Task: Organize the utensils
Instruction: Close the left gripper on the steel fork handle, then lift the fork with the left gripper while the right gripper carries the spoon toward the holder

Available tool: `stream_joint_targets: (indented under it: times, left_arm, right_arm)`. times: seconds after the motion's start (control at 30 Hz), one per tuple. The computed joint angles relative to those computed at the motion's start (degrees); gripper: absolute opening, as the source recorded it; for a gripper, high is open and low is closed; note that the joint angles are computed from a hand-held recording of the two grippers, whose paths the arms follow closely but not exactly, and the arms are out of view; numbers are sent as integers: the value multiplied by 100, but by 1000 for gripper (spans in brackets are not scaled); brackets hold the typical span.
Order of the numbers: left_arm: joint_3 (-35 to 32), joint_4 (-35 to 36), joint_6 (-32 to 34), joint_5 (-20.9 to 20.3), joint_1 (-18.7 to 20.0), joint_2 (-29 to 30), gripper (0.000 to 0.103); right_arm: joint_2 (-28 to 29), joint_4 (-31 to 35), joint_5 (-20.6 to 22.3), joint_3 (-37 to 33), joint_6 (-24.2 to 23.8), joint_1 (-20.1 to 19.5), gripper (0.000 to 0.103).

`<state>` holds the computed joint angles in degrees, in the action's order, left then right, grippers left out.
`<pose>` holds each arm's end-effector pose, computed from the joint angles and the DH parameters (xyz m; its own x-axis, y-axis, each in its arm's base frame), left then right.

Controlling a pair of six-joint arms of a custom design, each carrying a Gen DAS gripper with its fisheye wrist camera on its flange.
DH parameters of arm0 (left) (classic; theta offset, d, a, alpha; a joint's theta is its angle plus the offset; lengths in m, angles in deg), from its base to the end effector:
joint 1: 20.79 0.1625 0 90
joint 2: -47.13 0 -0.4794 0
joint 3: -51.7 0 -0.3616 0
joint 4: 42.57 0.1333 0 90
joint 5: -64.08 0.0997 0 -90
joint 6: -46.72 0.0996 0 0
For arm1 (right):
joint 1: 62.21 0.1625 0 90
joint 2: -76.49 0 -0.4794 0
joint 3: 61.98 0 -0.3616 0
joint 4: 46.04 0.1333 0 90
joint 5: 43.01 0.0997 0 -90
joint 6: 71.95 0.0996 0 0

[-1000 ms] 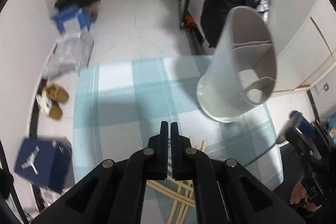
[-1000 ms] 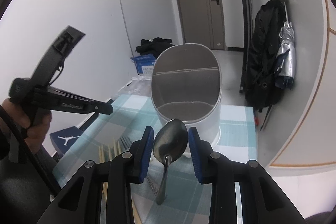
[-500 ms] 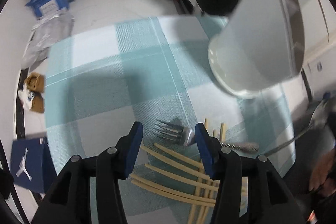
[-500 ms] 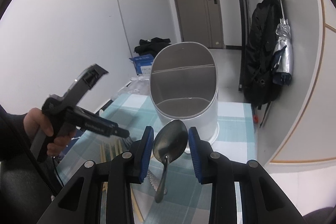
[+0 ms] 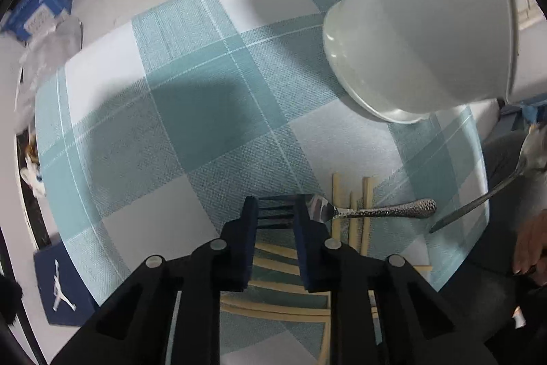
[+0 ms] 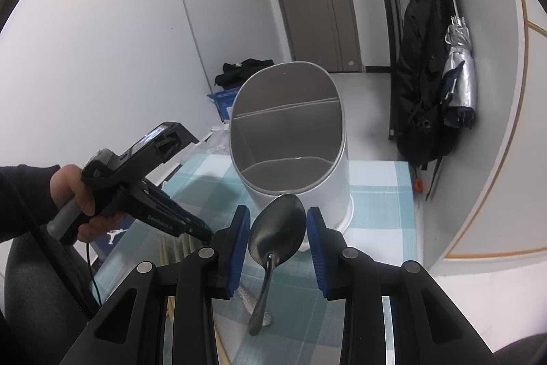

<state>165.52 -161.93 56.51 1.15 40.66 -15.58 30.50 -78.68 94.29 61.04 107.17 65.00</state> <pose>-0.0852 -0.5303 0.1878 -0.6159 0.7041 -0.3535 0.5567 0.7064 0.4370 0.2854 -0.2765 0.0364 -0.8511 -0.0004 0.5250 -0.4362 0.5572 -0.7066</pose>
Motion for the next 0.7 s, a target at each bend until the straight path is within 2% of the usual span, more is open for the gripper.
stream_joint_targets:
  times: [0.17,0.27,0.5,0.63,0.7]
  left_arm:
    - [9,-9,-276,-21,-114,19,11]
    - [-45,46,-478,-245,-133,-28,8]
    - [-19,34,-677,-513,-323,-482,3]
    - [336,-307,-588,-392,-616,-967,1]
    - [345,-450,-563,-350,-792,-1017,0]
  right_arm:
    - [-14,-22,-63,16,-24,-41,33]
    - [-17,-37,-67,33,-26,-36,33]
    - [-27,-122,28,67,-16,28,33]
    - [-32,-171,161,70,-17,135,32]
    - [-31,-180,237,63,-15,197,32]
